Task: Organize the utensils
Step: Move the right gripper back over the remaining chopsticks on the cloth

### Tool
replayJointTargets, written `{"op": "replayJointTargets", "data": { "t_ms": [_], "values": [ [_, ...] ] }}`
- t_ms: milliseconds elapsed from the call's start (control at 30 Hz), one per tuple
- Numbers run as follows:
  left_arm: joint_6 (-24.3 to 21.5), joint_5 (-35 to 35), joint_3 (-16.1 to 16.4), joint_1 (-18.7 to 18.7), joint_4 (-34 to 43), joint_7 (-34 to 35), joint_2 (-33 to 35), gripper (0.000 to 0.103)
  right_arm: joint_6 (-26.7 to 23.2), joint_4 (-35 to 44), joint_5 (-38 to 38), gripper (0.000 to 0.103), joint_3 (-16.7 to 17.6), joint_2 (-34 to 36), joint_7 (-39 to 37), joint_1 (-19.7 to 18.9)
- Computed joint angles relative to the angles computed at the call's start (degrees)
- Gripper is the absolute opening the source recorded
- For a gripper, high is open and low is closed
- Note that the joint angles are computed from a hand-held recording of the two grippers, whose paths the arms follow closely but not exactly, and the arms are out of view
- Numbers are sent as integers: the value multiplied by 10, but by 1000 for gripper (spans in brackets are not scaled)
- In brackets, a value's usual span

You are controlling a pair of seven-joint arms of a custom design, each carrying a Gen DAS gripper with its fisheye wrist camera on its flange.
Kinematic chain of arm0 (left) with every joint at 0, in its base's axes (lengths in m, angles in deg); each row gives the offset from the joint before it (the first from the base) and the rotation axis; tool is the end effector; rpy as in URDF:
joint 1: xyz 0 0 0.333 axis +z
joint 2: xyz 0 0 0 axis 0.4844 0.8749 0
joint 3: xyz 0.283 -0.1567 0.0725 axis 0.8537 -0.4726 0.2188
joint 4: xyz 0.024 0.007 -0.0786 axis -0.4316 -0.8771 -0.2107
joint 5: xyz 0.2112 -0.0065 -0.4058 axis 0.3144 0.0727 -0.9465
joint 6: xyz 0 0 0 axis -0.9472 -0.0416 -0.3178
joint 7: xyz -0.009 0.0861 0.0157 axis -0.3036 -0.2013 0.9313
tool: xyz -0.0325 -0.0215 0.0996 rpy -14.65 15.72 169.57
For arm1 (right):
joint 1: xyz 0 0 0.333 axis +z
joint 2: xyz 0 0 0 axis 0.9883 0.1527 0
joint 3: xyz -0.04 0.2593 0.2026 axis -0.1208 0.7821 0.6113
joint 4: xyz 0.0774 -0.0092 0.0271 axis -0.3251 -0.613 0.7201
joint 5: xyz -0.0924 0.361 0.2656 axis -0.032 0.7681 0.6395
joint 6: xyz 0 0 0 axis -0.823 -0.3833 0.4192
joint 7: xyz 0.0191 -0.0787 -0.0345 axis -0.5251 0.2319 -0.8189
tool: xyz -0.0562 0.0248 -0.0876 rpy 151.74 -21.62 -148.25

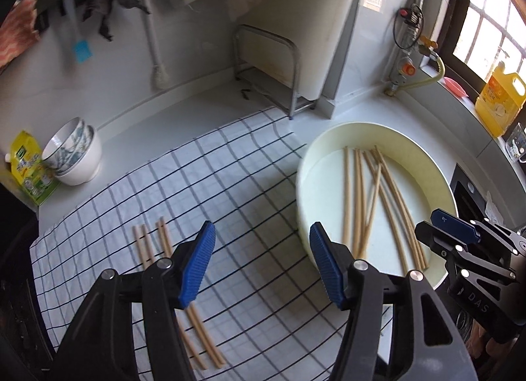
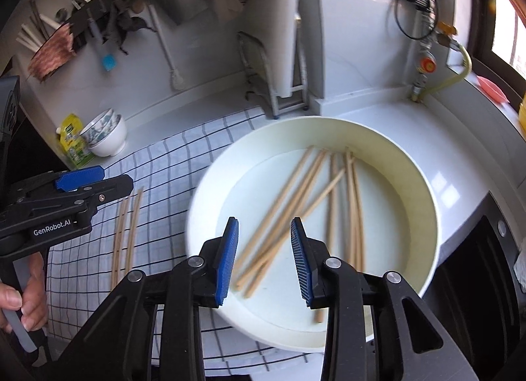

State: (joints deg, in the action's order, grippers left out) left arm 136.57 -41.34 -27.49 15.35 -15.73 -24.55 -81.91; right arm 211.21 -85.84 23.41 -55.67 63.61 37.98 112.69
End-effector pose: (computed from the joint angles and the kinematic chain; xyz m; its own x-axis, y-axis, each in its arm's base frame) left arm 0.5663 -0.3061 0.6259 0.0050 -0.9998 0.0198 -0.8301 -0.0152 -0.5574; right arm 0.5615 0.4782 0.5963 0.3321 -0.9314 -0.1490 -0.7702 -0.1766 -0.6129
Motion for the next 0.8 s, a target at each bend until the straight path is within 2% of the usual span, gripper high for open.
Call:
{"op": "replayJointTargets", "data": {
  "t_ms": [67, 433, 700, 800],
  "values": [
    [3, -4, 6, 7, -28, -5, -26, 59, -9, 21, -1, 36, 6, 15, -10, 7],
    [-18, -36, 12, 73, -167, -24, -158, 61, -67, 165, 9, 37, 19, 122, -69, 66],
    [-19, -71, 18, 113, -243, -16, -224, 62, -136, 302, 33, 39, 14, 223, -112, 114],
    [-17, -87, 22, 122, -263, -8, -235, 62, -148, 341, 40, 41, 7, 254, -117, 130]
  ]
}}
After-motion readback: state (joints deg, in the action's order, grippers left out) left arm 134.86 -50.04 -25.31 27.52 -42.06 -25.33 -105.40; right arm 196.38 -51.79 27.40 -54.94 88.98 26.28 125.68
